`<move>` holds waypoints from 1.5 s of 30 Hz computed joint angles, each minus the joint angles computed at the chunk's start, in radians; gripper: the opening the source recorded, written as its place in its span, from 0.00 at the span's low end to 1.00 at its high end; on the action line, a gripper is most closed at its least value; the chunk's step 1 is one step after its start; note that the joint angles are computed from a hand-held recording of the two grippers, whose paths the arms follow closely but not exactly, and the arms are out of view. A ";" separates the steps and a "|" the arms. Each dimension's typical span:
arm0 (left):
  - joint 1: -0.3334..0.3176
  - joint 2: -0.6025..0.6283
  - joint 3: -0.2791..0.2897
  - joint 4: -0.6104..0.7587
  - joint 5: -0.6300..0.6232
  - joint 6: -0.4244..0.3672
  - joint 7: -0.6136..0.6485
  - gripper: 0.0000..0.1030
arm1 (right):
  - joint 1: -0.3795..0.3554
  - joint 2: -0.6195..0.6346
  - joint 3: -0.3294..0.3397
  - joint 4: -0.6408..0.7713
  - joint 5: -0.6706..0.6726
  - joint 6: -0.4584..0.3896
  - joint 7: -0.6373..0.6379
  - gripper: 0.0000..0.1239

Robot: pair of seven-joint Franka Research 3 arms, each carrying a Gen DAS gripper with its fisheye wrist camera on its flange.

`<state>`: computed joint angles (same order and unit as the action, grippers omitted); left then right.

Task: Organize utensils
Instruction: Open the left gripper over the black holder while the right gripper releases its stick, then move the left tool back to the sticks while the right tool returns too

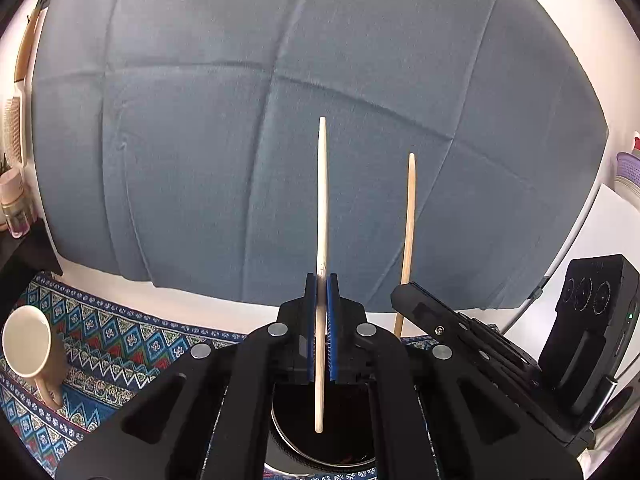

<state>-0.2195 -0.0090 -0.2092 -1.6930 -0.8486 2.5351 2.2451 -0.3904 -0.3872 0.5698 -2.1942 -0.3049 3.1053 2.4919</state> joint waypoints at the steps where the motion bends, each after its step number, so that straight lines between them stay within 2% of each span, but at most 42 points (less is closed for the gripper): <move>1: 0.000 -0.003 -0.001 -0.011 0.007 0.002 -0.001 0.05 | 0.014 0.001 -0.009 -0.007 0.005 -0.007 -0.006 0.04; 4: -0.002 -0.009 0.001 -0.033 0.009 -0.002 -0.003 0.05 | 0.058 0.008 -0.042 -0.021 0.014 -0.024 -0.024 0.04; 10: -0.003 -0.016 0.008 -0.048 -0.011 -0.022 0.017 0.05 | 0.091 0.009 -0.066 -0.018 -0.018 -0.056 -0.007 0.06; 14: -0.001 -0.039 0.016 -0.062 -0.008 -0.023 0.014 0.05 | 0.130 -0.043 -0.105 -0.052 -0.017 -0.080 -0.005 0.07; 16: 0.003 -0.054 0.029 -0.066 -0.019 -0.041 0.014 0.05 | 0.124 -0.070 -0.105 -0.057 -0.015 -0.098 0.005 0.08; 18: 0.008 -0.063 0.041 -0.060 -0.015 -0.062 0.010 0.05 | 0.104 -0.098 -0.092 -0.048 -0.030 -0.147 0.015 0.17; 19: 0.010 -0.068 0.044 -0.060 -0.007 -0.064 0.002 0.06 | 0.089 -0.115 -0.083 -0.045 -0.046 -0.168 0.023 0.30; 20: 0.011 -0.072 0.049 -0.058 -0.008 -0.069 -0.003 0.07 | 0.082 -0.130 -0.081 -0.043 -0.059 -0.182 0.030 0.35; 22: 0.015 -0.082 0.057 -0.056 -0.005 -0.081 -0.019 0.15 | 0.097 -0.145 -0.098 -0.037 -0.065 -0.203 0.026 0.37; 27: 0.016 -0.118 0.076 -0.071 0.013 -0.094 -0.031 0.47 | 0.107 -0.193 -0.106 -0.019 -0.095 -0.282 0.035 0.56; 29: 0.015 -0.126 0.085 -0.071 0.019 -0.109 -0.033 0.55 | 0.124 -0.203 -0.115 -0.011 -0.099 -0.313 0.029 0.65; 33: 0.018 -0.149 0.100 -0.091 0.044 -0.136 -0.063 0.73 | 0.170 -0.223 -0.138 -0.004 -0.101 -0.377 0.011 0.70; 38: 0.020 -0.179 0.106 -0.138 0.122 -0.155 -0.120 0.87 | 0.234 -0.242 -0.168 -0.008 -0.082 -0.466 -0.007 0.71; 45: 0.017 -0.219 0.118 -0.223 0.203 -0.182 -0.173 0.92 | 0.315 -0.284 -0.206 -0.065 -0.034 -0.541 -0.015 0.71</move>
<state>-0.2024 -0.2275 -0.0910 -1.9161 -0.6451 2.3528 2.0719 -0.0753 -0.6709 0.3638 -2.2592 -0.3389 2.5648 2.4766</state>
